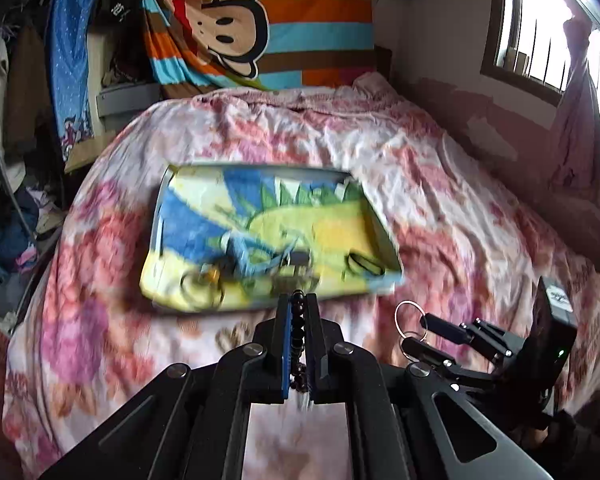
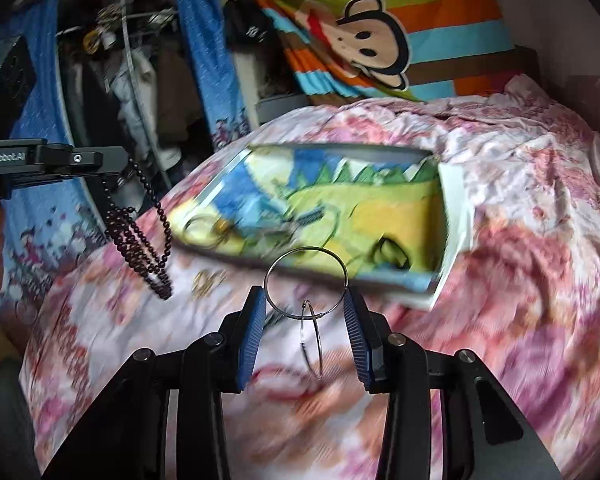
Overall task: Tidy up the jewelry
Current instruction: 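Lift the bead bracelet and hoops and carry them into the tray with both tools, then open both tools to drop the bracelet and hoops in the tray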
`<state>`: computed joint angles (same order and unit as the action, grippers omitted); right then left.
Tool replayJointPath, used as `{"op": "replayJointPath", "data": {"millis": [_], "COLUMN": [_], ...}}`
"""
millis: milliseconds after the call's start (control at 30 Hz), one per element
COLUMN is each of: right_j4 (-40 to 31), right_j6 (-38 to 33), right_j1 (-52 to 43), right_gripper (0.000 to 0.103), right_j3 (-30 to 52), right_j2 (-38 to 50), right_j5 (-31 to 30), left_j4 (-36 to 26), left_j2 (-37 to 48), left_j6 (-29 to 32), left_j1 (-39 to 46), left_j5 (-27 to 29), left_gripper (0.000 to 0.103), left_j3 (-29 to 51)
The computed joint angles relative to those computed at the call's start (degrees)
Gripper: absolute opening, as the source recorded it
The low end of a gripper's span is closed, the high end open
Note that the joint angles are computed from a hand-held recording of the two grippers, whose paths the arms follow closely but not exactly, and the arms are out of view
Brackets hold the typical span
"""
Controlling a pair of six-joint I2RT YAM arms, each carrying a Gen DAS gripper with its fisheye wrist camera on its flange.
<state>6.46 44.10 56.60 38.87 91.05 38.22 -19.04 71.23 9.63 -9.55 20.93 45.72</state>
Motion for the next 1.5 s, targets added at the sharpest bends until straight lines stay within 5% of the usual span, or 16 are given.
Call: {"op": "replayJointPath", "data": {"millis": [267, 667, 1367, 1500], "right_j4": [13.8, 16.0, 14.1, 15.2], "right_j6": [-11.5, -12.3, -10.5, -10.6], "right_j1": [-12.9, -20.8, -22.2, -21.5], "right_gripper": [0.036, 0.036, 0.039, 0.052], "right_j3": [1.6, 6.5, 7.6, 6.5], "right_j2": [4.9, 15.6, 19.5, 18.8], "right_j5": [-4.9, -10.5, -14.2, -12.5], "left_j4": [8.3, 19.2, 16.7, 16.1], "left_j2": [12.1, 32.9, 44.5, 44.1], "left_j6": [-8.0, -13.6, -15.5, -15.5], "left_j1": [-7.1, -10.9, -9.1, -8.9], "left_j5": [-4.0, -5.6, -5.7, -6.0], "left_gripper": [0.006, 0.006, 0.006, 0.03], "left_j3": [11.0, 20.0, 24.2, 23.8]}}
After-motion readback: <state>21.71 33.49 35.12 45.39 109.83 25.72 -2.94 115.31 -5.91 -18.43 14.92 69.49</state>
